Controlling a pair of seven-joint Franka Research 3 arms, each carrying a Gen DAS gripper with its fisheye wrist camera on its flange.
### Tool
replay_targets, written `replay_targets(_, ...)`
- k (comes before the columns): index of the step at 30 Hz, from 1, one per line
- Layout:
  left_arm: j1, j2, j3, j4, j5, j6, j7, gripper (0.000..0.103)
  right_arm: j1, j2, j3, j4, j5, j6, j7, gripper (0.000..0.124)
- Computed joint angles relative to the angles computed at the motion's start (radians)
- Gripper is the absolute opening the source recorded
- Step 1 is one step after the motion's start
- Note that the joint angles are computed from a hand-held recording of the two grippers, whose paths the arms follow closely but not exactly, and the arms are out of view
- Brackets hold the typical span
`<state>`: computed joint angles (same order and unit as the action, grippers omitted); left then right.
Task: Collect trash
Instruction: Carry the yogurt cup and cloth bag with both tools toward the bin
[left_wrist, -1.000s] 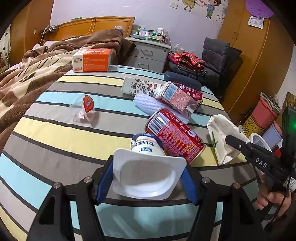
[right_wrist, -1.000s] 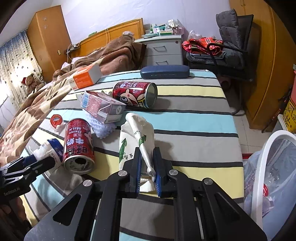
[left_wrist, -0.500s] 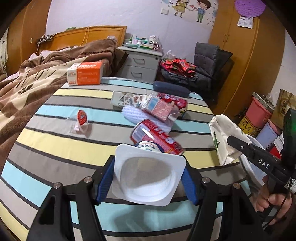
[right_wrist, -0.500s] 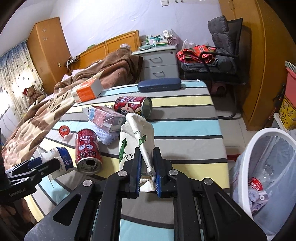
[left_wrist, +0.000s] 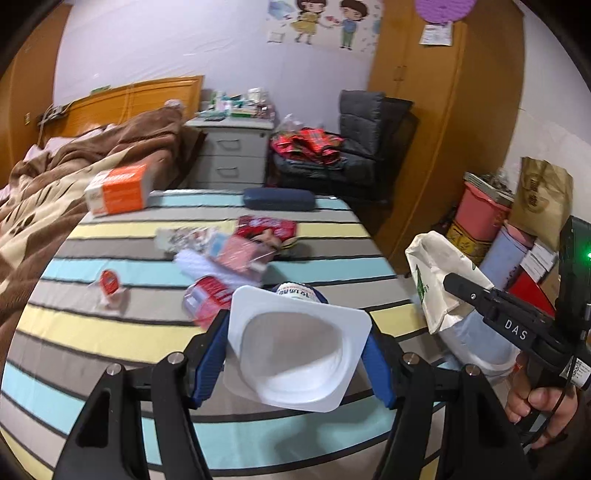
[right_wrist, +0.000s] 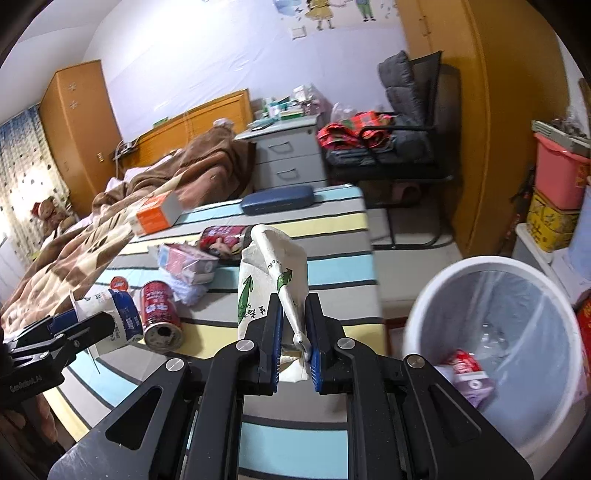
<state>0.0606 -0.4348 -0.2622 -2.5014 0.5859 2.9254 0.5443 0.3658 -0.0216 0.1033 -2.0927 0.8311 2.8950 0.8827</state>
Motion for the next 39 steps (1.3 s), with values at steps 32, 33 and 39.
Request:
replay_targets(32,-0.133,0.286,0.030,0.252,0.145,-0.088,0.010,0.074,-0.051,-0.066,-0.071,-0.112,-0.055,0.091,0.125,0.013)
replay_targets(33,-0.142,0.293,0.040,0.255,0.110,-0.114,0.039,0.074,-0.051,-0.065,-0.069,-0.111,-0.056,0.090,0.124,0.013)
replay_targets(39,-0.155,0.322,0.076,0.242,0.007,-0.133,0.139,0.074,-0.054,-0.058,-0.062,-0.108,-0.073,0.080,0.133,0.013)
